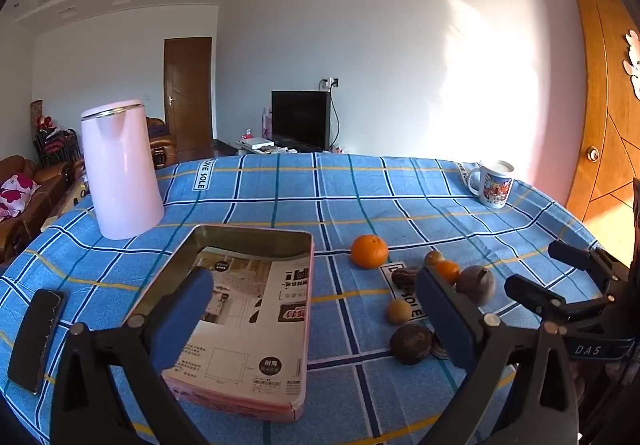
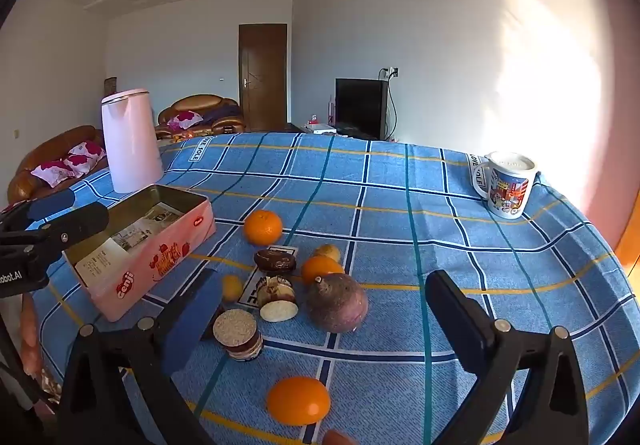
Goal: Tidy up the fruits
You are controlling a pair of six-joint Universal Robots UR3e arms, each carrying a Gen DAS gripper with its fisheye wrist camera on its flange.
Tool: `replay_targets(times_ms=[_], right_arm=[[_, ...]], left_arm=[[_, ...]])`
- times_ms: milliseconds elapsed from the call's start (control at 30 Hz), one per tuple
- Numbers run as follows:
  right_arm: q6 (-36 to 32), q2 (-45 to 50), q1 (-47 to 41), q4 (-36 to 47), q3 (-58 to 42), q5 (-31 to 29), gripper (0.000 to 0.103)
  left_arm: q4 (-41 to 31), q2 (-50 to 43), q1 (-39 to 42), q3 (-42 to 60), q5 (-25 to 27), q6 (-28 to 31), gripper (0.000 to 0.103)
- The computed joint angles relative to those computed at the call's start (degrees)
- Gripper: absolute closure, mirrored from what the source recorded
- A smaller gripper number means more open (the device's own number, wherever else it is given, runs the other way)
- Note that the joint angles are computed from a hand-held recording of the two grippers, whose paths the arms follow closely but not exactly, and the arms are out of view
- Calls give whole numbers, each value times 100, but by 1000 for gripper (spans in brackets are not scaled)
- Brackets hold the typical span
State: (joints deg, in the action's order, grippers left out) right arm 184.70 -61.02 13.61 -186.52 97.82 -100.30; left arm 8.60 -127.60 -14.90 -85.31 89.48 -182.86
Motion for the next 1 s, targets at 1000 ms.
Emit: replay_targets(times_ms=[1000], right_arm=[[266,-125,-153,-1038,848,396,1]], left_arm=[[-62,-125,-142,92,263,104,0]])
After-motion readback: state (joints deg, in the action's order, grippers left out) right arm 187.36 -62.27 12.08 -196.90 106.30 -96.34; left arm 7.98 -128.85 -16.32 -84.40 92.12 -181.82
